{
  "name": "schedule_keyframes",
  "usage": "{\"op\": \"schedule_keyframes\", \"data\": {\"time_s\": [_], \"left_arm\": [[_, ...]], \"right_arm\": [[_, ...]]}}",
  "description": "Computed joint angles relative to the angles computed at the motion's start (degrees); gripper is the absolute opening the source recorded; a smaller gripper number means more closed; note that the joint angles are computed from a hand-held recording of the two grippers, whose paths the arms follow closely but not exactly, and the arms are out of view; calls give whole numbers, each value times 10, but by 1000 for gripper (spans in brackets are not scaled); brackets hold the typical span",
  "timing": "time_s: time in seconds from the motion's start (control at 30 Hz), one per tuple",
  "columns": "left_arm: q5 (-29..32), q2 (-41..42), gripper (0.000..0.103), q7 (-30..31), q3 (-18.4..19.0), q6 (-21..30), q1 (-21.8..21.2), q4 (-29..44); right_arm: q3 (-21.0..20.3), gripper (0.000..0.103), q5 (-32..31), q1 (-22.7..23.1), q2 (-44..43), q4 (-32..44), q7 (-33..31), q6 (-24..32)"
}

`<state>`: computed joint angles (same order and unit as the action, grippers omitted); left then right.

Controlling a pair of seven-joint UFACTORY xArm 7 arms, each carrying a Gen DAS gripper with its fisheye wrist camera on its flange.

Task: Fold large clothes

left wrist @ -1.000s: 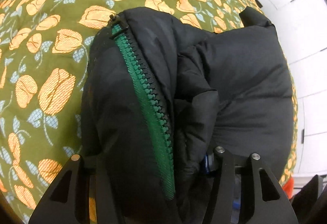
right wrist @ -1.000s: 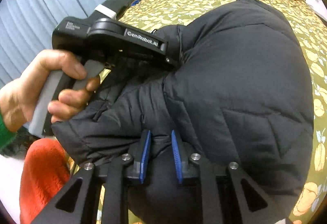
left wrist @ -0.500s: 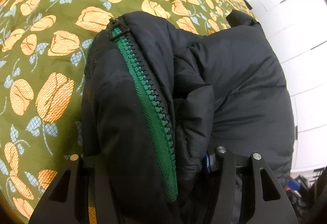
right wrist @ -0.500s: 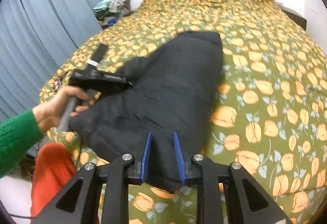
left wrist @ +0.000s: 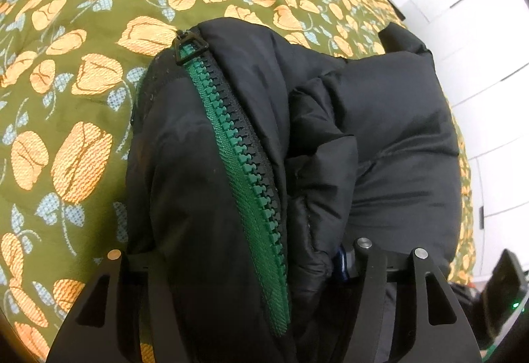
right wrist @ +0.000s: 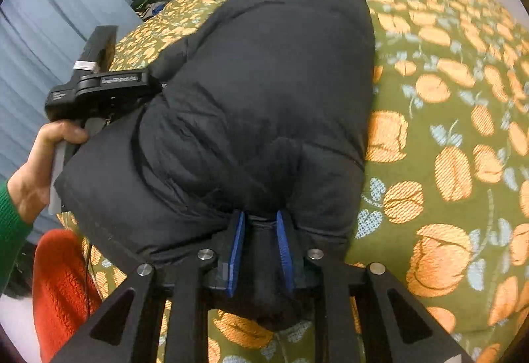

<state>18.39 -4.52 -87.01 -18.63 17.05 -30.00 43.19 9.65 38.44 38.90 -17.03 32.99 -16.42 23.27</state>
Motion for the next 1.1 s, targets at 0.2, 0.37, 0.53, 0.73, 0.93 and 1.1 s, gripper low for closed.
{"op": "schedule_keyframes", "data": {"time_s": [0.2,0.37,0.53,0.73,0.93,1.1], "left_arm": [[1,-2,62,-6,1,-39,7,-19],[-9,-1,62,4,1,-34,6,-15],[-12,-1,62,4,0,-35,6,-17],[-6,8,62,-5,4,-43,10,-15],[-19,6,62,18,9,-53,6,-21],[-78,6,62,82,17,-48,-5,-19]], "right_arm": [[-28,23,-24,-45,-19,90,3,126],[7,23,-129,-96,136,281,49,129],[30,25,-238,-102,333,498,122,210],[10,20,-371,-54,493,685,194,341],[6,22,-415,-38,458,644,206,318],[55,25,-342,-75,255,425,124,211]]}}
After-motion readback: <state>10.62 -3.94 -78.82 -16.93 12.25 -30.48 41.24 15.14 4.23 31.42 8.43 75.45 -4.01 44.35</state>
